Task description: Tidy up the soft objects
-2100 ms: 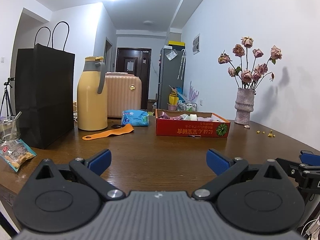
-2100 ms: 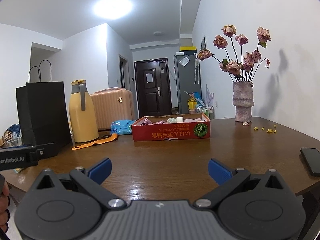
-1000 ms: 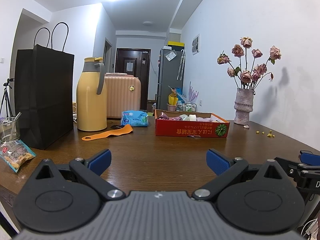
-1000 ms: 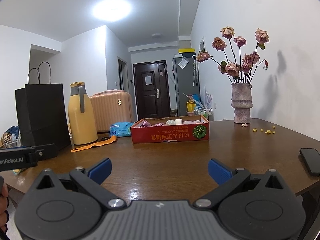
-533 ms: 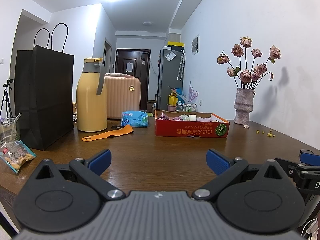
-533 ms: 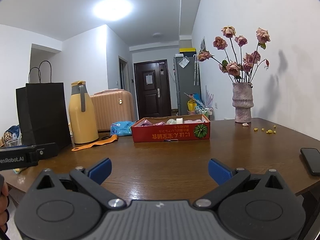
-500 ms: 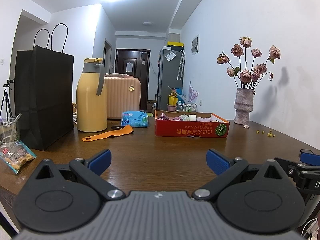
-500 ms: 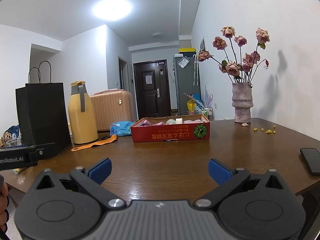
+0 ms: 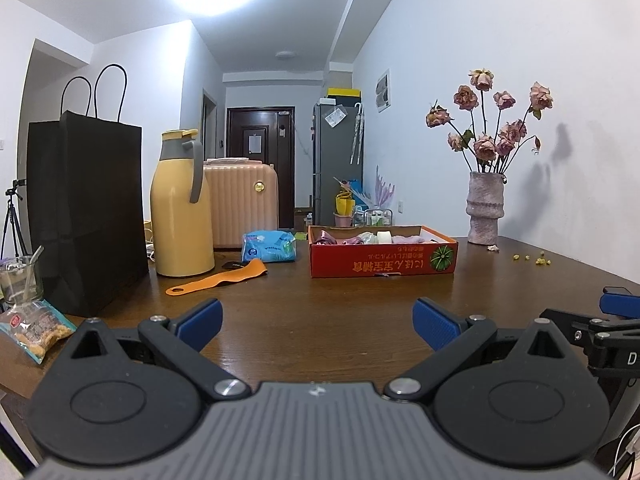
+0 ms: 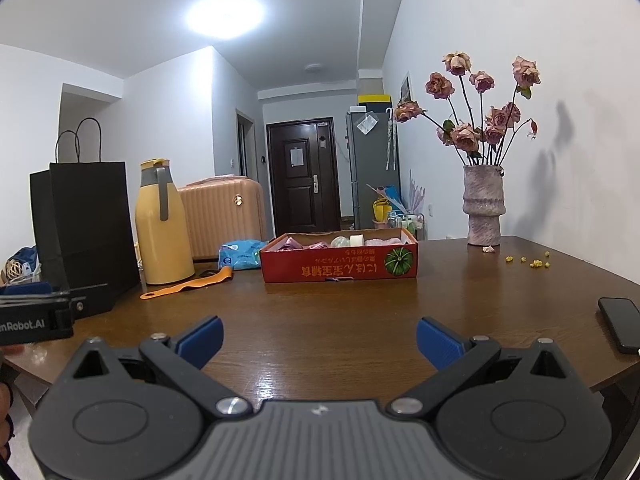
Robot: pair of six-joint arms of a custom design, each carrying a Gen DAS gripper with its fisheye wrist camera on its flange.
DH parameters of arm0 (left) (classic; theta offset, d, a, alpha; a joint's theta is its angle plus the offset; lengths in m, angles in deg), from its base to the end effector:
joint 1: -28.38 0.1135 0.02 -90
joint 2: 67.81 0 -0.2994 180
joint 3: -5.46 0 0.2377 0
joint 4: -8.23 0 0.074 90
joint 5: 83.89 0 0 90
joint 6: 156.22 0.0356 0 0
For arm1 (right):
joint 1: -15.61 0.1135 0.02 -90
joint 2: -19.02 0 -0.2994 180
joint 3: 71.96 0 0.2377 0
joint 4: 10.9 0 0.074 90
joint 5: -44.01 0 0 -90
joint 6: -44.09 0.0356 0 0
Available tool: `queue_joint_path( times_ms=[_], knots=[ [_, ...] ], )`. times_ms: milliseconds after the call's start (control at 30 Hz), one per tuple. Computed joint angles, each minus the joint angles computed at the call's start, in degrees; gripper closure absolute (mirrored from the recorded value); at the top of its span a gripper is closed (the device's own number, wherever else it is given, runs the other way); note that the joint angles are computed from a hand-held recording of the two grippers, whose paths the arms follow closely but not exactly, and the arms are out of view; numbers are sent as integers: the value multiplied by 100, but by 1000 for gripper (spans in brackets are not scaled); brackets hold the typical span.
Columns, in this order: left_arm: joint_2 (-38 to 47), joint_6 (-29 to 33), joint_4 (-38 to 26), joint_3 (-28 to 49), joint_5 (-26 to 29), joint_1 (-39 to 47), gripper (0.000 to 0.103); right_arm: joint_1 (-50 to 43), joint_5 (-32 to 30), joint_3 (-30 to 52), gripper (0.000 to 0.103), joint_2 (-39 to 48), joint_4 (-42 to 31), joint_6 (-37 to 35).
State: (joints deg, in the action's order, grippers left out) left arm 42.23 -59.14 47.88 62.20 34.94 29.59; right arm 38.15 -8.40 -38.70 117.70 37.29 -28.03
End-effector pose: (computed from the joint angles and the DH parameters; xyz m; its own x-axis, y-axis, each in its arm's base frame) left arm 0.3671 -0.0094 0.1794 -0.1787 0.1042 -0.9784 0.4756 0.8796 0.0068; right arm 0.2500 0.0803 0.1630 -0.1884 0.1852 -0.9645 0.3071 0.9439 0.1213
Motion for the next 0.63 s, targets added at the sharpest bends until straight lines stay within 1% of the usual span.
queue_joint_path(
  times_ms=[367,633],
  knots=[
    [23,-51,106,-24,11,8,0,-5,-15,28,0,24,-24,-21],
    [1,-140,61,15,71,58,0,5,23,33,0,62,-13,-61]
  ],
)
